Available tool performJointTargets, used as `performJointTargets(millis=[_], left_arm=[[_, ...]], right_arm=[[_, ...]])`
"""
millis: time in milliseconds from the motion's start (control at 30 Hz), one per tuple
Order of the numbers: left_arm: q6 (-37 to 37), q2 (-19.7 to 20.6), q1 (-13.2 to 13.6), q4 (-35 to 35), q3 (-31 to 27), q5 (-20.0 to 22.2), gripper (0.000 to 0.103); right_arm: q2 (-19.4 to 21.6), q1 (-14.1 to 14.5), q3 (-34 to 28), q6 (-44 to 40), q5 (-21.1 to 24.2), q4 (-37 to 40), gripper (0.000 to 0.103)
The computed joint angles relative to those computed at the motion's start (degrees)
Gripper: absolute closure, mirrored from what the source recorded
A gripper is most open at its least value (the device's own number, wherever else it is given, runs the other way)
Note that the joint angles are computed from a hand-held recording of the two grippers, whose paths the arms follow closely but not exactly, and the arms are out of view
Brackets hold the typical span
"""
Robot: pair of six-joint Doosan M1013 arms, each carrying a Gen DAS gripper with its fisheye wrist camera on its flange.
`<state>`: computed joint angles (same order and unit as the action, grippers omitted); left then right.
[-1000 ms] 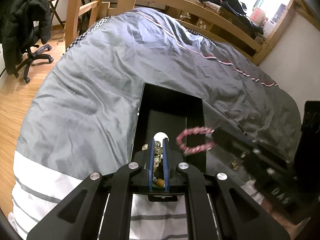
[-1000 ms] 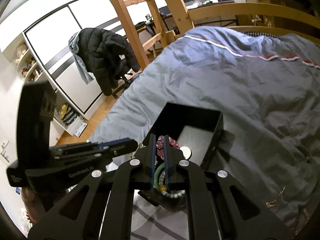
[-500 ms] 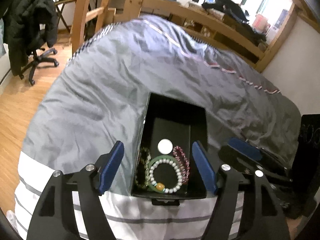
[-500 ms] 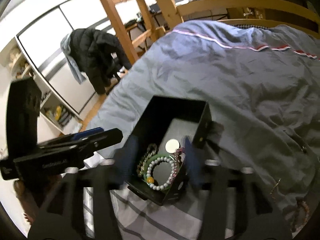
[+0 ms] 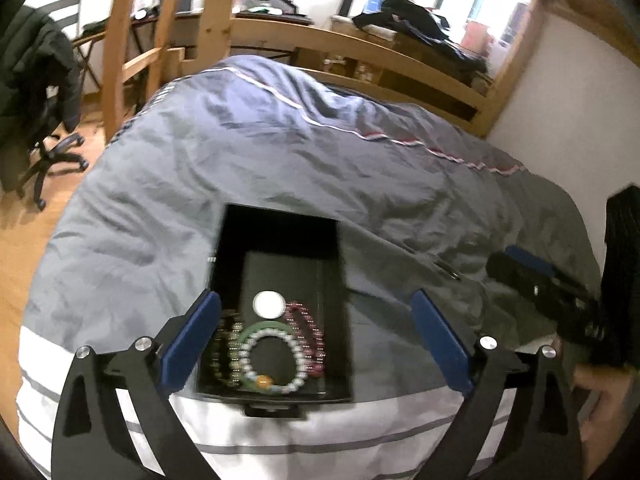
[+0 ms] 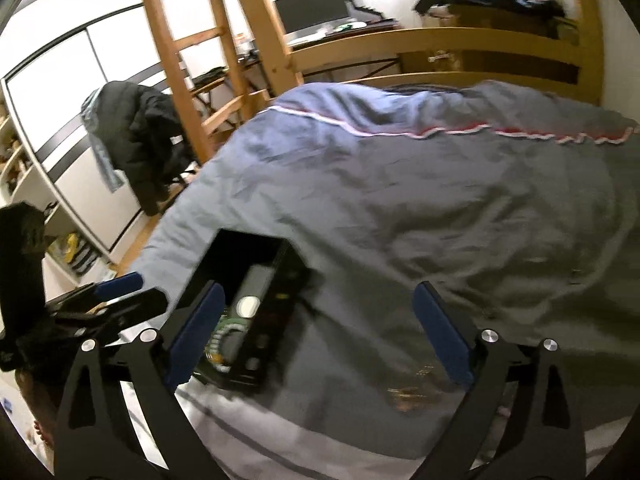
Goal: Organize jewelry
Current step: 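Move left tool to the gold chain pendant while right tool approaches the peach-bead bracelet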
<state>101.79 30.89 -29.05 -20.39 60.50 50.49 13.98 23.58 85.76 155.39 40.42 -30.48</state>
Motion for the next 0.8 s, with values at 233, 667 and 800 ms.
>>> performJointTargets(millis=[233, 667, 800], left_arm=[[4.18, 0.02, -3.10, -0.88, 1.34, -0.79, 0.008], [9.13, 2.52, -7.24, -2.18, 2.18, -0.42, 0.014], [10.30, 3.39, -7.89, -1.71, 2.03, 0.92, 0.025]], right_arm=[[-4.43, -1.63, 5.11, 3.67, 2.21, -2.36, 0.008], [-10.99, -2.90, 16.84, 4.49, -3.42, -3.55, 0.009], [-11.28, -2.91, 19.31, -0.94, -7.30, 2.27, 0.024]])
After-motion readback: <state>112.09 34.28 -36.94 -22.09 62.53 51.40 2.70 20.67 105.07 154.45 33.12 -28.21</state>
